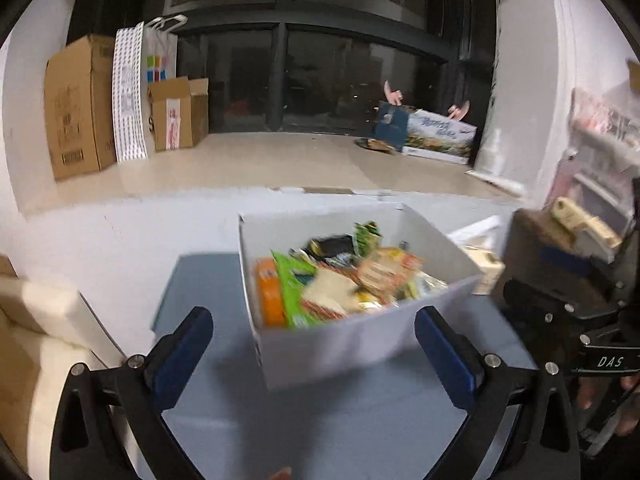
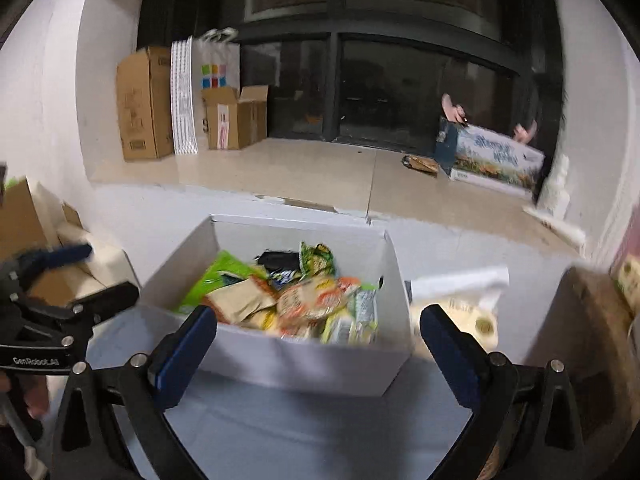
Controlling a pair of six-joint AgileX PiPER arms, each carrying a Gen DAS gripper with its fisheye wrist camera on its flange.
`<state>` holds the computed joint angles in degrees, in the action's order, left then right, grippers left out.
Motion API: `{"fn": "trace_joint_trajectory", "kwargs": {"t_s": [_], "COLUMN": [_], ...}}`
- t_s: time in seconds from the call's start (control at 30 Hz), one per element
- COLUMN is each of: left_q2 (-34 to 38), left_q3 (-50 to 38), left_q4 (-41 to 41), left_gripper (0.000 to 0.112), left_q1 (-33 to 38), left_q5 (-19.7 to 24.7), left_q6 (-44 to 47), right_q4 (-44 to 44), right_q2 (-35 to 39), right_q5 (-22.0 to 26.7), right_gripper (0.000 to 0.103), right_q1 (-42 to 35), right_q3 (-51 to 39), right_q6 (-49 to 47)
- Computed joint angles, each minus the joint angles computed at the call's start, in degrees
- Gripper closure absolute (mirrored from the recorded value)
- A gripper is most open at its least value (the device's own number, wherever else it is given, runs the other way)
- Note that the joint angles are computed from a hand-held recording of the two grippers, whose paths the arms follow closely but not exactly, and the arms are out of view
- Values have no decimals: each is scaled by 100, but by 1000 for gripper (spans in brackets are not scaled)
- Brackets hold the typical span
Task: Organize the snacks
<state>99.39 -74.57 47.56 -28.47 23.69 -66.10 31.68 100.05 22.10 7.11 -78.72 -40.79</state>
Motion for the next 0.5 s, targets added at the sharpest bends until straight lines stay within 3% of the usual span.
{"fn": "trace_joint_trajectory", "kwargs": {"t_s": [0.17,0.37,0.5], "left_q2": [-1012,-1897,-2243], "left_q3": [1018,1677,1894], "left_q4": [830,1695,1550], "left_gripper": [9,9,9], "left_q1": [-683,-2206,-2830], "left_q5": [257,1829,2314], "left_q6": [-1076,-2084,-2298], "right_q4": [1173,1948,1807], "right_q2": [-1336,-2880,-3597], "right_q5": [-81,51,48], "right_gripper": [0,0,0], "right_q1": [-111,-262,-320], "right_q3": [1430,2840,3460], "right_q6": [-1234,-1553,-1237]}}
